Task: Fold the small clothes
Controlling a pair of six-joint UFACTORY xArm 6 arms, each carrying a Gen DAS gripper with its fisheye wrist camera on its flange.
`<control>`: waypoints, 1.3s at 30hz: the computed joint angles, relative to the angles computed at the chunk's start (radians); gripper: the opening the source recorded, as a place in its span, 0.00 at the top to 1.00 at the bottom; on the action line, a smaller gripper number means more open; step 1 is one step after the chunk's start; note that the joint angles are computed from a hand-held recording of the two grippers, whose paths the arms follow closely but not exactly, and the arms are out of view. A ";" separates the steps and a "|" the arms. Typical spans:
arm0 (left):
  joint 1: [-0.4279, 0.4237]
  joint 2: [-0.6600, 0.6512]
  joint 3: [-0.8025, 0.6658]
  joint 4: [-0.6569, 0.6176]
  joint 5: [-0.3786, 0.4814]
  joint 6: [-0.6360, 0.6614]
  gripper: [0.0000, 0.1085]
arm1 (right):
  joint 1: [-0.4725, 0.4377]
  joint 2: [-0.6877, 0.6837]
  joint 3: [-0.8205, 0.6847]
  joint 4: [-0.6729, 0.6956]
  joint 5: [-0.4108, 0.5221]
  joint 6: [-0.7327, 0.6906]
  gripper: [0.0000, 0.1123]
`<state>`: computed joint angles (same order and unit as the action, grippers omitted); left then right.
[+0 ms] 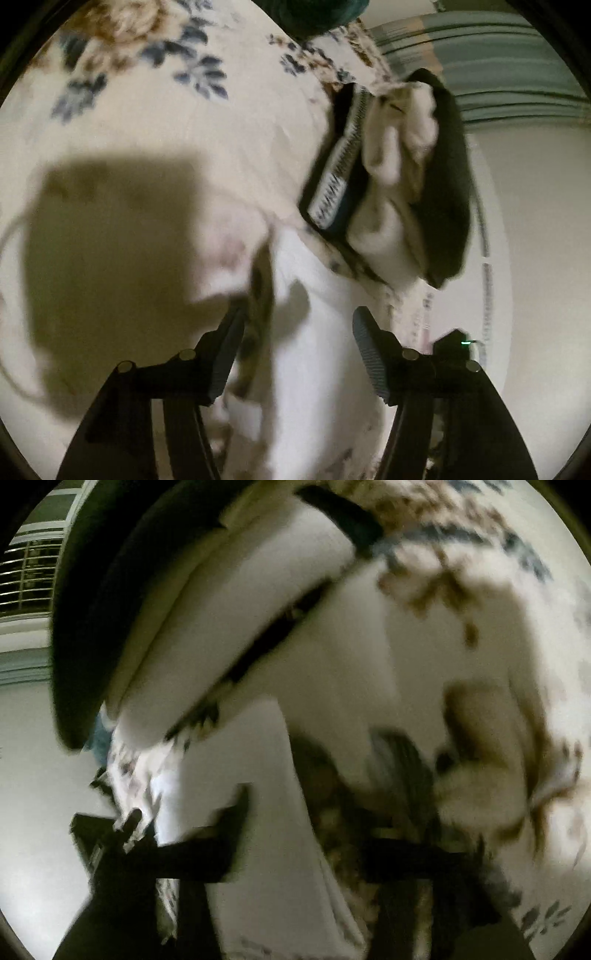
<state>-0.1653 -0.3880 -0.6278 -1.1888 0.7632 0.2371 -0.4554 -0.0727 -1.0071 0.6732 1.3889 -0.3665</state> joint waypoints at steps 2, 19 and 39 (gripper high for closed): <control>-0.014 -0.003 0.022 -0.026 0.035 0.009 0.46 | -0.023 -0.007 0.040 -0.010 0.057 -0.033 0.44; -0.094 -0.409 0.262 0.367 0.080 -0.438 0.46 | -0.121 -0.034 0.137 0.077 0.240 -0.120 0.44; -0.175 -0.529 0.245 0.735 0.117 -0.706 0.58 | -0.064 -0.181 0.233 -0.034 0.174 -0.082 0.81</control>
<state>-0.3399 -0.9165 -0.3832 -0.4538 0.8803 -0.4686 -0.5198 -0.2540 -0.7739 0.6396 1.5628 -0.4487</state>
